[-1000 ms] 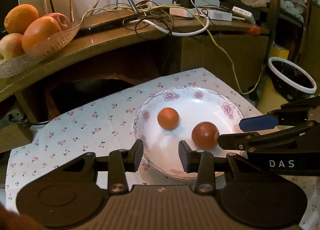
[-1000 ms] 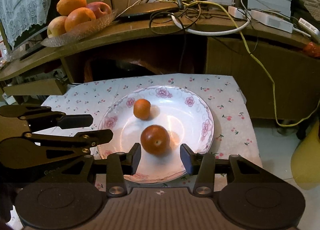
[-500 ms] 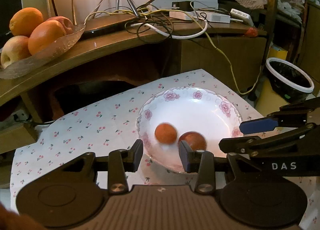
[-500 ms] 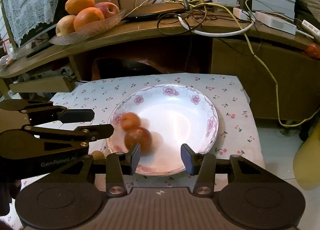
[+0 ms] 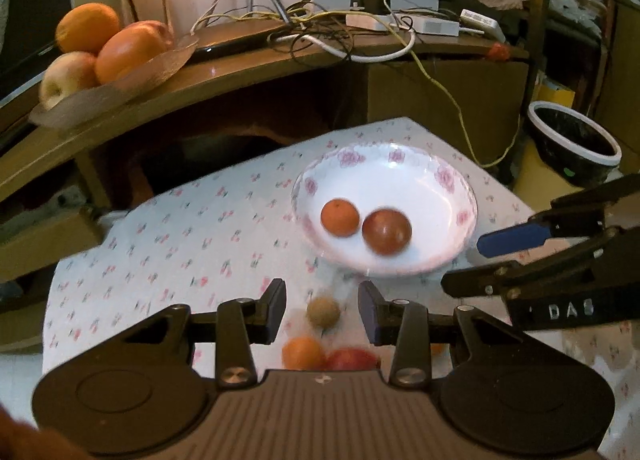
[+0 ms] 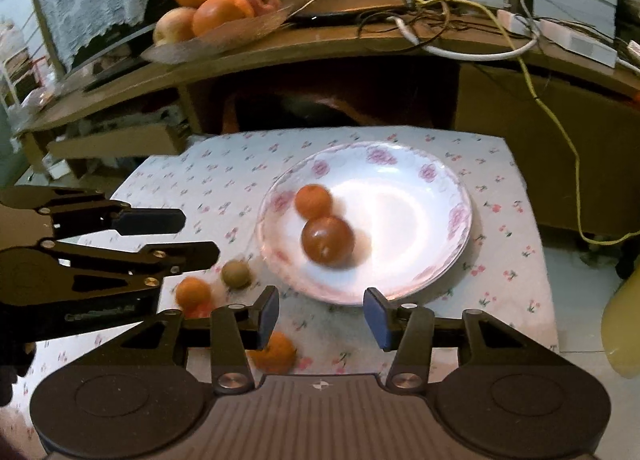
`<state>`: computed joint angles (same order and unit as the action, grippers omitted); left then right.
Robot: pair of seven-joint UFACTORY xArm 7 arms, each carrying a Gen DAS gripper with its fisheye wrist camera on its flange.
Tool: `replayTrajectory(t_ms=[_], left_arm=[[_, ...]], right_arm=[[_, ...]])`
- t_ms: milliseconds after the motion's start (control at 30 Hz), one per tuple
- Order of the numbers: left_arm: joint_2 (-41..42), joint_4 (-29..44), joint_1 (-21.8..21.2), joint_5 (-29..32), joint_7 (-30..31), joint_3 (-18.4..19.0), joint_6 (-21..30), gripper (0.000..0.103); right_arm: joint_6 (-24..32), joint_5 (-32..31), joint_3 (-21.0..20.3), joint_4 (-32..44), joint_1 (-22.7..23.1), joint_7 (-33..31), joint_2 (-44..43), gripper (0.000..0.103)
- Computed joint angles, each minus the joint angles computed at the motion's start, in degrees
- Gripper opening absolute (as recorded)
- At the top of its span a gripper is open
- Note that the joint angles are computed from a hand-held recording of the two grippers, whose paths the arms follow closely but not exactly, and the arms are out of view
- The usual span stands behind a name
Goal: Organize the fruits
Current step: 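Grasp the brown kiwi with the left tool while the right tool grasps an orange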
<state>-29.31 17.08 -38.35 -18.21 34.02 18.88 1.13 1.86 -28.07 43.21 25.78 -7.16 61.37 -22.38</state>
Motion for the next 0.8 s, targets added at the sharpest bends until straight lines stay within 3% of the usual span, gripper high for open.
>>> replayTrajectory(t_ms=[233, 400, 800], left_arm=[[-9.43, -6.59, 11.84, 2.48, -2.0, -5.61, 7.71, 0.045], [-13.3, -10.31, 16.18, 3.83, -1.79, -7.71, 10.41, 0.046], [-8.87, -11.14, 14.63, 3.38, -1.69, -6.34, 6.37, 0.044]], right_arm=[[0.13, 0.17, -3.07, -0.37, 5.25, -3.06, 2.4, 0.05], [0.47, -1.55, -2.35, 0.35, 5.33, -2.61, 4.09, 0.051], [0.95, -8.25, -1.67, 1.55, 3.97, 1.51, 6.87, 0.051]])
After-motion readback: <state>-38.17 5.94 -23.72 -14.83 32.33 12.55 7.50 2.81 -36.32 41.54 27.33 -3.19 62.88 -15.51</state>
